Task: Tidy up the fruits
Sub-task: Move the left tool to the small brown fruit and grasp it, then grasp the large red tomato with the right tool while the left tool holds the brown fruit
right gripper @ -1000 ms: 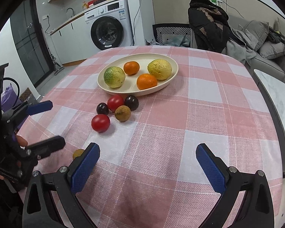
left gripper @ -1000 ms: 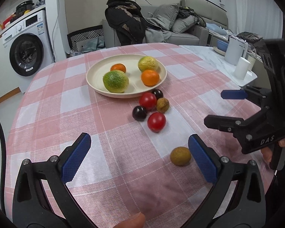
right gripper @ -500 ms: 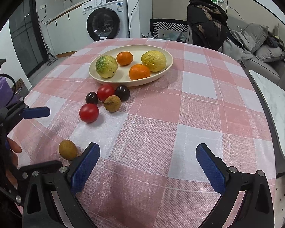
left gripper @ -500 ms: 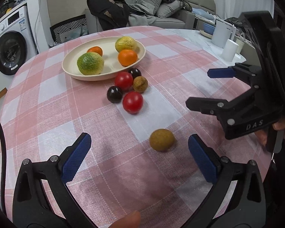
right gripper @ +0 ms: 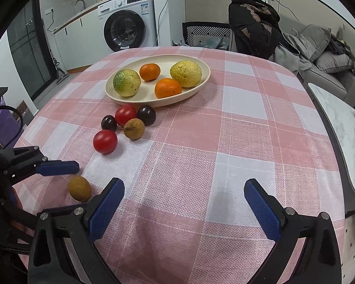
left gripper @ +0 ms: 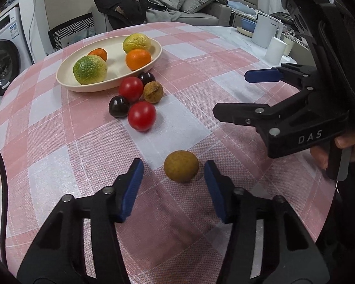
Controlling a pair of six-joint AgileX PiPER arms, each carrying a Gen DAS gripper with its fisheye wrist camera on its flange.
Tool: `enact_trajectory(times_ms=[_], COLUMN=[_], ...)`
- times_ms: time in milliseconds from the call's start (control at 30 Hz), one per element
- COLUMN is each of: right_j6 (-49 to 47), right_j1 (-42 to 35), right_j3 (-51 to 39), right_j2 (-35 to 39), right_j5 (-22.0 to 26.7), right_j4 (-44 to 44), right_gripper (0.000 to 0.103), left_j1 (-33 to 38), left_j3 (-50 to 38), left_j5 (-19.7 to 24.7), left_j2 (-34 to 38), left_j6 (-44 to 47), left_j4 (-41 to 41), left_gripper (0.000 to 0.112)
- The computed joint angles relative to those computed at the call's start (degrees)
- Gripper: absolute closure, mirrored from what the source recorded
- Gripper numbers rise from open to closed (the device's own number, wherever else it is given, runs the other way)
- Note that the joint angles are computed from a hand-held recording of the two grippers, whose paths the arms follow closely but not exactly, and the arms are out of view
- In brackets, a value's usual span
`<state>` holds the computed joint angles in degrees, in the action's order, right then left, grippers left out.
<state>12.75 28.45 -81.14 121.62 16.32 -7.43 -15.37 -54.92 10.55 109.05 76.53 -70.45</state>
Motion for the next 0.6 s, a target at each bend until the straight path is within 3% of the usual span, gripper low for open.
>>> enact_trajectory(times_ms=[133, 233, 600], right_j6=[-0.4, -0.1, -1.5], right_j1=[0.1, 0.2, 0.5], right_j3=[-0.1, -0.4, -0.8], right_j2=[0.2, 0.4, 0.9], right_j5=[0.0, 0.3, -0.1], right_j4=[0.5, 0.3, 2.7], right_gripper=[0.000, 0.000, 0.000], left_j1=[1.3, 2.0, 5.6], left_j3=[-0.1, 0.3, 1.6], left_j5=[2.7, 4.3, 3.6], left_j2=[0.1, -0.4, -2.6], left_j6=[3.8, 6.0, 16.7], left_j4=[-3.3, -5.4, -17.3], left_gripper=[0.087, 0.087, 0.087])
